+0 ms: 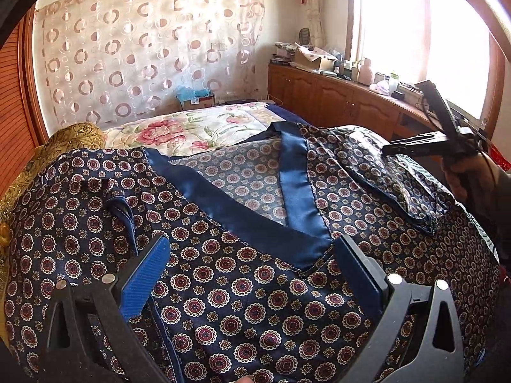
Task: Fold small clothes
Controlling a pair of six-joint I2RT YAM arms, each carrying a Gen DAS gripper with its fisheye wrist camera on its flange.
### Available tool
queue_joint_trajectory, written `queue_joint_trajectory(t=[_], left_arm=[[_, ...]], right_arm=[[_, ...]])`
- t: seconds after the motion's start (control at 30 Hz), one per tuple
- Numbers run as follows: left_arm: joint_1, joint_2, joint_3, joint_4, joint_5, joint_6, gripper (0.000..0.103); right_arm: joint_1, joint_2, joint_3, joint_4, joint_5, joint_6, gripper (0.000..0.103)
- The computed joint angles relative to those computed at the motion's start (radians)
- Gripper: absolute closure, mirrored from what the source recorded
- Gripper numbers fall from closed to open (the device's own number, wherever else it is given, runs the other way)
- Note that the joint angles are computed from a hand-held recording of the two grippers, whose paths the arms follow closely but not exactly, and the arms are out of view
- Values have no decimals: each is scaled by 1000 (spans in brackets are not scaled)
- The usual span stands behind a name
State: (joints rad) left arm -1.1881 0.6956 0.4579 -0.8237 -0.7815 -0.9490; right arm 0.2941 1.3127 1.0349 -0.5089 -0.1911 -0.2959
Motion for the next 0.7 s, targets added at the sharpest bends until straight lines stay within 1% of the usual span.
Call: queue_joint_trajectory(t=[0.13,0.2,0.3,0.33,0.43,0.53,0.57,0.63,0.67,0.7], left_arm=[[16,-1,-4,7,6,7,0],[22,-6,-6,10,6,11,0],[32,-17,-8,5,8,17,0],[34,-23,-6,-1,7,16,0],[72,-61,10,-31,22,30,0],[120,-124,40,-92,41,40,0],[131,-146,54,-125,39,38,0],[152,-178,91,-210,28,29,0],[164,-193,105,-241,26,31,0],[184,-219,127,-289,25,35,0]], right_arm=[[18,86,57,16,10,16,69],[17,97,61,33,7,8,69],[14,71,10,93,-1,1,69],[16,59,-19,129,-2,-4,69],[-20,52,-39,132,-47,-16,70],[-7,48,-50,142,-24,-38,78],[2,45,-56,147,-13,-45,81],[6,39,-58,146,-3,-55,83],[5,36,-58,142,-10,-60,86],[1,35,-57,138,-17,-62,86]])
